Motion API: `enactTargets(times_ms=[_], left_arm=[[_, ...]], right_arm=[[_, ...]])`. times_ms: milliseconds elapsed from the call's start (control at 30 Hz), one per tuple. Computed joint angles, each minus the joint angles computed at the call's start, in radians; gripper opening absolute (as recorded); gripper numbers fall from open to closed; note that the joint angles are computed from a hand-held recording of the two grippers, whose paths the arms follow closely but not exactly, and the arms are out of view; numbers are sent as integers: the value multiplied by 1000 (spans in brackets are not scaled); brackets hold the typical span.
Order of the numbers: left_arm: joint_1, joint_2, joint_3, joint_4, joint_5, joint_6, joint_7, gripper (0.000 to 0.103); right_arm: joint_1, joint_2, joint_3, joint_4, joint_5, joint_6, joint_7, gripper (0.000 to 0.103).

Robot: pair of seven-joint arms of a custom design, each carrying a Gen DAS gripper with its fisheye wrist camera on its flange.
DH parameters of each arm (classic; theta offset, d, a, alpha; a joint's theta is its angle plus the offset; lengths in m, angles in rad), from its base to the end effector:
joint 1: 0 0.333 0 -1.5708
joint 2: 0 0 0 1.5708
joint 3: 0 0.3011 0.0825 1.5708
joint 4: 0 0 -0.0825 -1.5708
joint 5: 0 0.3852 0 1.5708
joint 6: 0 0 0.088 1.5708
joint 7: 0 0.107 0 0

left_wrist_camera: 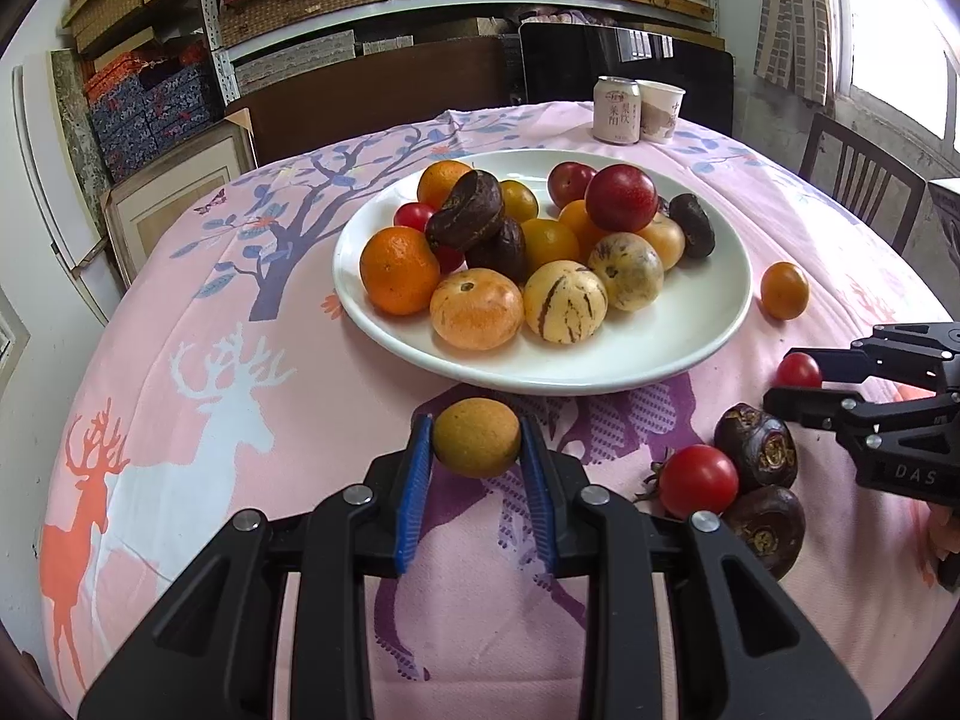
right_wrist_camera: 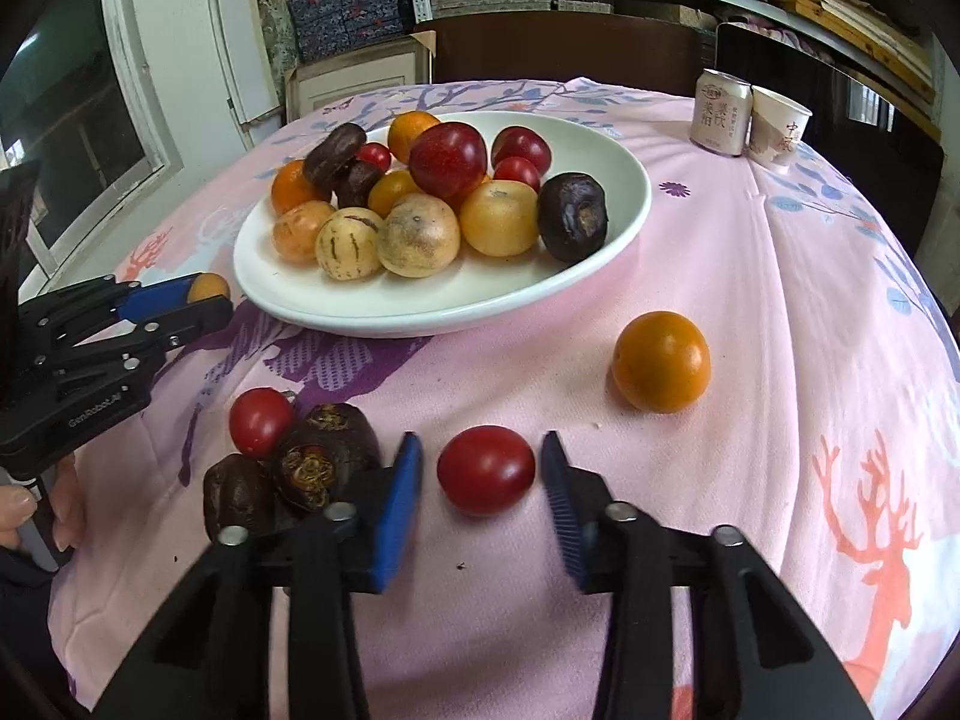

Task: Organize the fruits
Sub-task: 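Grasp a red tomato with the right gripper while the left holds the yellow fruit, then carry the yellow fruit and red tomato onto the white plate and release both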

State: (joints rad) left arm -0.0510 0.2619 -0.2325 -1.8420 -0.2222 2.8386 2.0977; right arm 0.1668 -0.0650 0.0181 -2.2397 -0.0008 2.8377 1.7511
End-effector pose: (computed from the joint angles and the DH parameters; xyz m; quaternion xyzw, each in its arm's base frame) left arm 0.6468 -0.1633 0.4598 -0.4364 0.8201 -0.2955 0.2230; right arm 0.5523 0.1035 0.4578 -0.6705 0.6667 -0.1852 0.2676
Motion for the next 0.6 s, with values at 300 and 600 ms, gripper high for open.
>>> enactTargets(times_ms=[300, 600], left_arm=[[-3, 4, 3, 3, 13, -3, -14, 29], [20, -6, -19, -4, -41, 8, 22, 29]], right_arm=[[18, -28, -16, -42, 151, 76, -114, 30], [26, -47, -27, -67, 240, 115, -162, 30]])
